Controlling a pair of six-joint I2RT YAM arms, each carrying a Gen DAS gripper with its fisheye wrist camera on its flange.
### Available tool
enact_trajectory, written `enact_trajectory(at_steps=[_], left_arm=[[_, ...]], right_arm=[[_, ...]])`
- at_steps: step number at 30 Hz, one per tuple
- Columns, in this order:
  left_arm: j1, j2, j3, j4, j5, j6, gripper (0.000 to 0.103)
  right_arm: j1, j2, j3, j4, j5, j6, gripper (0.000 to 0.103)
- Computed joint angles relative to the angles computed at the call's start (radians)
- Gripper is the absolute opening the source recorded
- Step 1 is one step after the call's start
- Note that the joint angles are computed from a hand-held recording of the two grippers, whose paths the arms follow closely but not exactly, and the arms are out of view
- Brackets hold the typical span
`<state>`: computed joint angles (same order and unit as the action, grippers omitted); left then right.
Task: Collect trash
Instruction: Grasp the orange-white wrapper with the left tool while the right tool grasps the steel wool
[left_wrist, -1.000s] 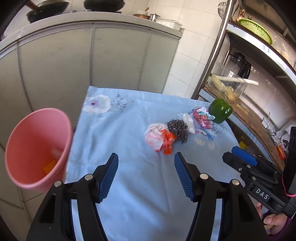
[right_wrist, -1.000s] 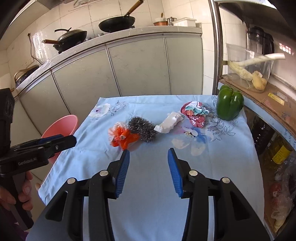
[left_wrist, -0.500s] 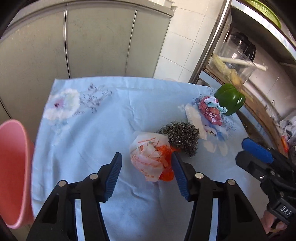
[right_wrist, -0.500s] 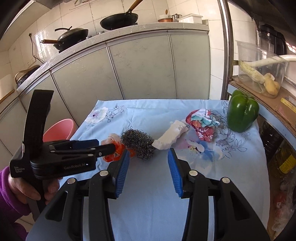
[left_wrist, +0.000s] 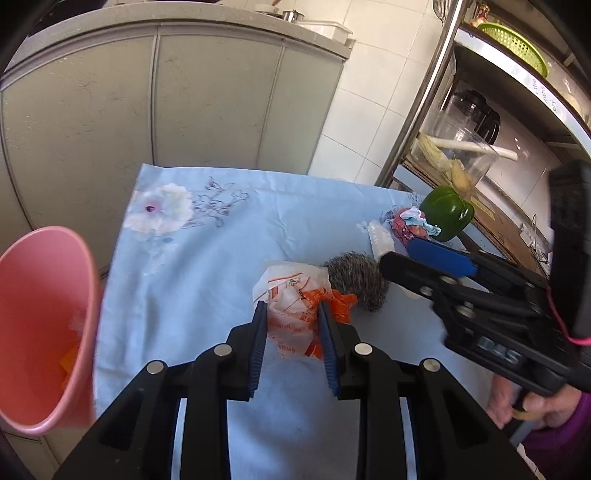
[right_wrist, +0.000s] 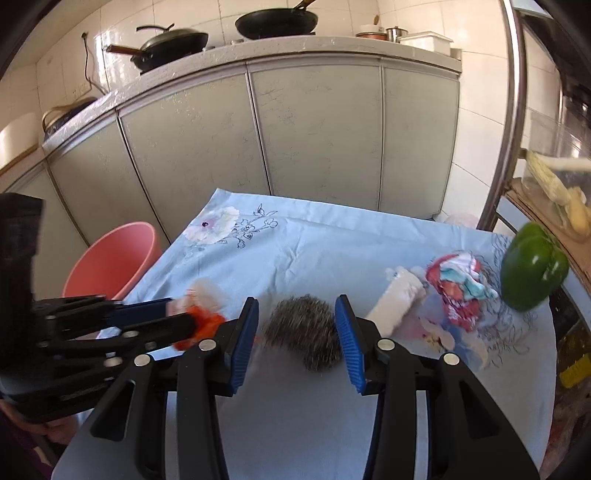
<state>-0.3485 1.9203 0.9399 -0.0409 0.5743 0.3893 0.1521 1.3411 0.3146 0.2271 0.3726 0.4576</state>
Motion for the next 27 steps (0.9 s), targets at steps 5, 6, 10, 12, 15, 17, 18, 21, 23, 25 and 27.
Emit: enact_trajectory(at_steps=[5,6,10,12,15,17,18,21,23,25,27], left_arm=[[0.067,-0.030,-0.015,-0.043,0.027,0.025,0.026],[0.076,-0.033,-0.018,-0.049,0.029,0.031,0.026],[0.104,-0.040,-0.024,-0.074,0.041,0.048,0.026],[0.111,-0.041,-0.025,-0.082,0.046,0.052,0.026],[0.122,-0.057,-0.042,-0.084,0.060,0.062,0.026],[0.128,-0.073,-0.057,-0.083,0.070,0.066,0.026],[0.132,-0.085,-0.067,-0.083,0.077,0.070,0.026],[0.144,-0.111,-0.088,-0.080,0.090,0.081,0.026],[0.153,-0.130,-0.103,-0.075,0.097,0.082,0.026],[0.164,-0.153,-0.119,-0.070,0.105,0.086,0.026],[0.179,-0.181,-0.138,-0.063,0.114,0.091,0.026]], right_arm=[[-0.026,0.190,0.093,0.015,-0.009,-0.023,0.044],[-0.034,0.217,0.101,0.013,-0.019,-0.017,0.044],[-0.048,0.221,0.063,0.042,-0.048,0.013,0.046],[-0.057,0.190,0.040,0.030,-0.077,0.027,0.046],[-0.060,0.145,0.017,0.000,-0.103,0.041,0.044],[-0.047,0.114,0.004,-0.027,-0.104,0.054,0.038],[-0.038,0.089,-0.008,-0.037,-0.100,0.063,0.032],[-0.016,0.017,-0.043,-0.066,-0.090,0.090,0.022],[0.008,-0.051,-0.072,-0.092,-0.075,0.118,0.013],[0.030,-0.117,-0.089,-0.127,-0.057,0.146,0.013],[0.074,-0.195,-0.098,-0.185,-0.018,0.177,0.013]])
